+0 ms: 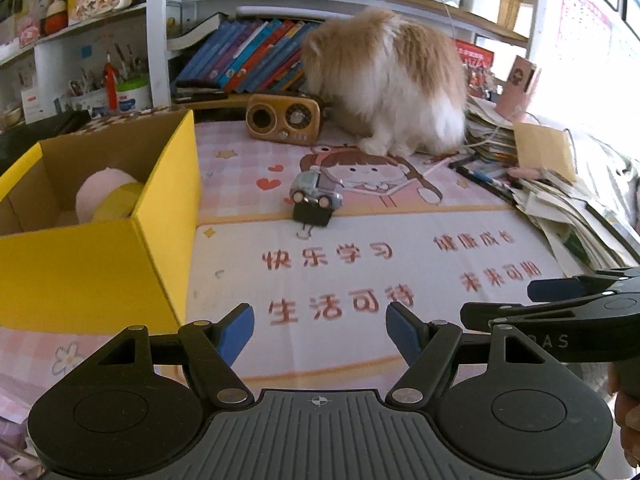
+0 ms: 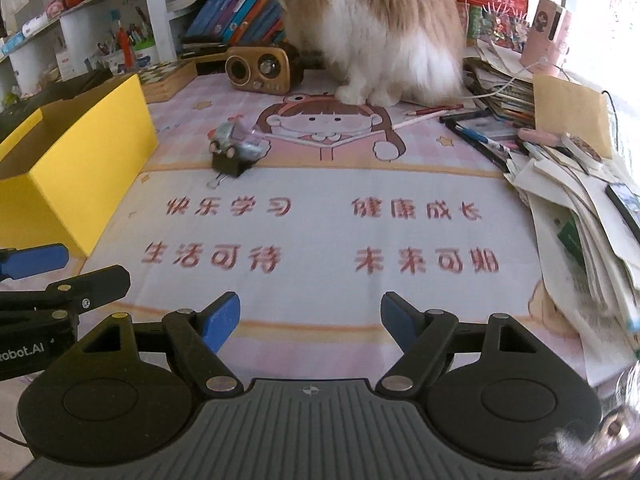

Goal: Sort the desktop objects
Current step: 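Reach the left tool to the grey toy truck and close on it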

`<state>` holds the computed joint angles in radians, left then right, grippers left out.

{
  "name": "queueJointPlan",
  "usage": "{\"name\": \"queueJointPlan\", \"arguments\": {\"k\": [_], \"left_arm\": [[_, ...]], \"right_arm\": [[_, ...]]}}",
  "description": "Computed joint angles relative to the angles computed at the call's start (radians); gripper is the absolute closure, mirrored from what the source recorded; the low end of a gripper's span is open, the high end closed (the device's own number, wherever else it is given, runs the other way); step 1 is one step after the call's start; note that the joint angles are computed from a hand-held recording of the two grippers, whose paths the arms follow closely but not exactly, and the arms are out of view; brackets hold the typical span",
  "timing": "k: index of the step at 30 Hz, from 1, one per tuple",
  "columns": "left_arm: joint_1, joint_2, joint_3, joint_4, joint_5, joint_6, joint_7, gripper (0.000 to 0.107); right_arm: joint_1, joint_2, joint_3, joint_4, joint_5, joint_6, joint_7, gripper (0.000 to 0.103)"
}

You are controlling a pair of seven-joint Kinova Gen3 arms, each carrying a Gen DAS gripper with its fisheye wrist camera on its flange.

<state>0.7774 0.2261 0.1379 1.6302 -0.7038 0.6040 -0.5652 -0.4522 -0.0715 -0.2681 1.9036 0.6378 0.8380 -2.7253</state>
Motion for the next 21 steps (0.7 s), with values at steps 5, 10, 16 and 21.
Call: {"name": "queueJointPlan", "arguments": {"k": [5, 10, 16, 21], "left_arm": [[0.038, 0.068, -0.028, -0.085, -0.045, 0.049, 0.038, 0.033], [0.064, 0.136, -0.064, -0.172, -0.073, 0.078, 0.033, 0.033], [0.064, 0.231, -0.098, -0.300, -0.042, 0.098, -0.053, 0.023], [0.050, 0.314, -0.116, -0.413, 0.031, 0.113, -0.170, 0.022]], "right_arm": [[0.048, 0.015, 0.060, -0.001, -0.070, -0.093, 0.137, 0.027], [0.097, 0.033, 0.100, -0.007, -0.133, -0.168, 0.250, 0.027], [0.145, 0.056, 0.136, -0.018, -0.217, -0.225, 0.374, 0.027], [0.179, 0.069, 0.162, -0.022, -0.340, -0.248, 0.524, 0.027]]}}
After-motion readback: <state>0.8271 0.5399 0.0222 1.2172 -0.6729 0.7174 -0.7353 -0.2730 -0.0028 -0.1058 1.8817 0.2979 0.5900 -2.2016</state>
